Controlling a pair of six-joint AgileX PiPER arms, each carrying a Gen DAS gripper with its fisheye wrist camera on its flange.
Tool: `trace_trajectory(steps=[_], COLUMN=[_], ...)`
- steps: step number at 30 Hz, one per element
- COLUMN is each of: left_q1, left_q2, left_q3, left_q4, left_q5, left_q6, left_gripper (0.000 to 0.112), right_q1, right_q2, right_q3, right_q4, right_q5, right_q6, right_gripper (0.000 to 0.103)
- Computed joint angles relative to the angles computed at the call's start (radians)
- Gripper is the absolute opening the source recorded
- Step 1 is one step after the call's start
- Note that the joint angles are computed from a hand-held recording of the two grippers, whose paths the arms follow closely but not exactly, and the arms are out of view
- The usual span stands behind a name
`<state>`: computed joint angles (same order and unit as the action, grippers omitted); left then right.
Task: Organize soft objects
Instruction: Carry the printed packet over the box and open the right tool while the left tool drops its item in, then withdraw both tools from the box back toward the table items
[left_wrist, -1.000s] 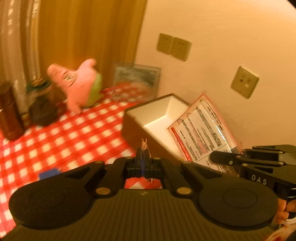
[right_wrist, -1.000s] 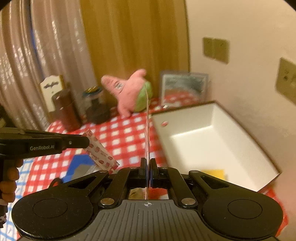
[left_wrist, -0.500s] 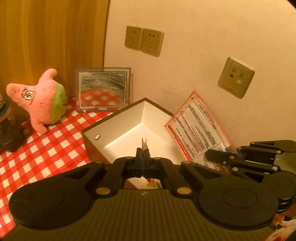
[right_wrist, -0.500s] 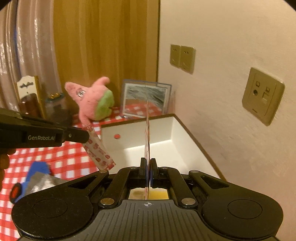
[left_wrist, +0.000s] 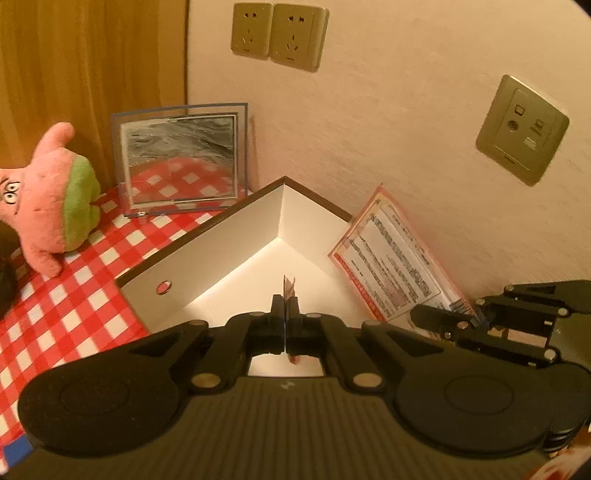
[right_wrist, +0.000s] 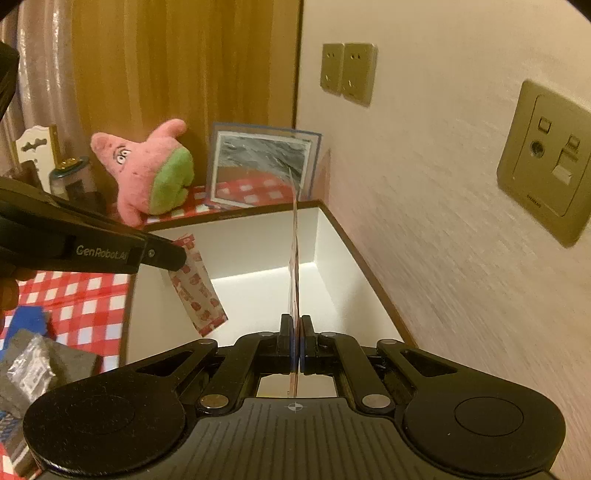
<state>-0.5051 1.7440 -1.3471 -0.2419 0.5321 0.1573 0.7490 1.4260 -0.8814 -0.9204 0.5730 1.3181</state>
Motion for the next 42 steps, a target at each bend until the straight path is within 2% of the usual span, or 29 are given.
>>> trace_trajectory(steps=[2, 5, 10, 15, 17, 20, 23, 25, 27, 28, 34, 42], left_q1=[0.007, 0.010, 0.035, 0.058, 0.060, 0.064, 0.067, 0.068, 0.069, 0.070, 0.073, 0.075], left_q2=[0.041, 0.074, 0.102, 0.102, 0.097, 0.085, 0.066, 0.052, 0.036, 0.027, -0.035, -0.146], left_q3=[-0.047, -0.079, -0.108, -0.102, -0.094, -0.079, -0.055, -0.037, -0.017, -0.006, 0.057, 0.152], left_q4=[-0.024, -0.012, -0.007, -0.020, -0.016, -0.023, -0.036, -0.046, -0.059, -0.070, -0.120, -0.170], left_q5=[0.031, 0.037, 0.061, 0.075, 0.079, 0.090, 0.100, 0.104, 0.106, 0.107, 0.113, 0.127], left_q6=[0.020, 0.028, 0.026, 0.045, 0.052, 0.067, 0.090, 0.103, 0.116, 0.128, 0.180, 0.220], left_gripper=[0.007, 0.015, 0.016, 0.017, 0.017, 0.017, 0.018, 0.018, 0.018, 0.018, 0.021, 0.025], right_q1=[-0.025, -0.049, -0.041, -0.040, -0.025, -0.030, -0.039, -0.037, -0.028, -0.020, 0.012, 0.093], right_q2=[0.012, 0.027, 0.063, 0.096, 0.127, 0.109, 0.071, 0.049, 0.024, 0.010, -0.046, -0.114], right_q3=[-0.003, -0.010, -0.021, -0.018, -0.042, -0.021, 0.005, 0.023, 0.043, 0.052, 0.080, 0.085], right_q4=[0.008, 0.021, -0.029, -0.118, -0.118, -0.066, 0.046, 0.098, 0.119, 0.122, 0.175, 0.194], right_q5=[-0.024, -0.041, -0.012, -0.027, 0.010, -0.038, -0.084, -0.095, -0.094, -0.090, -0.066, 0.026], right_q6=[-0.014, -0.041, -0.037, 0.035, 0.003, -0.064, -0.137, -0.153, -0.129, -0.110, -0.050, 0.051], right_gripper=[0.002, 0.002, 0.002, 0.003, 0.003, 0.005, 0.012, 0.024, 0.045, 0.048, 0.052, 0.054])
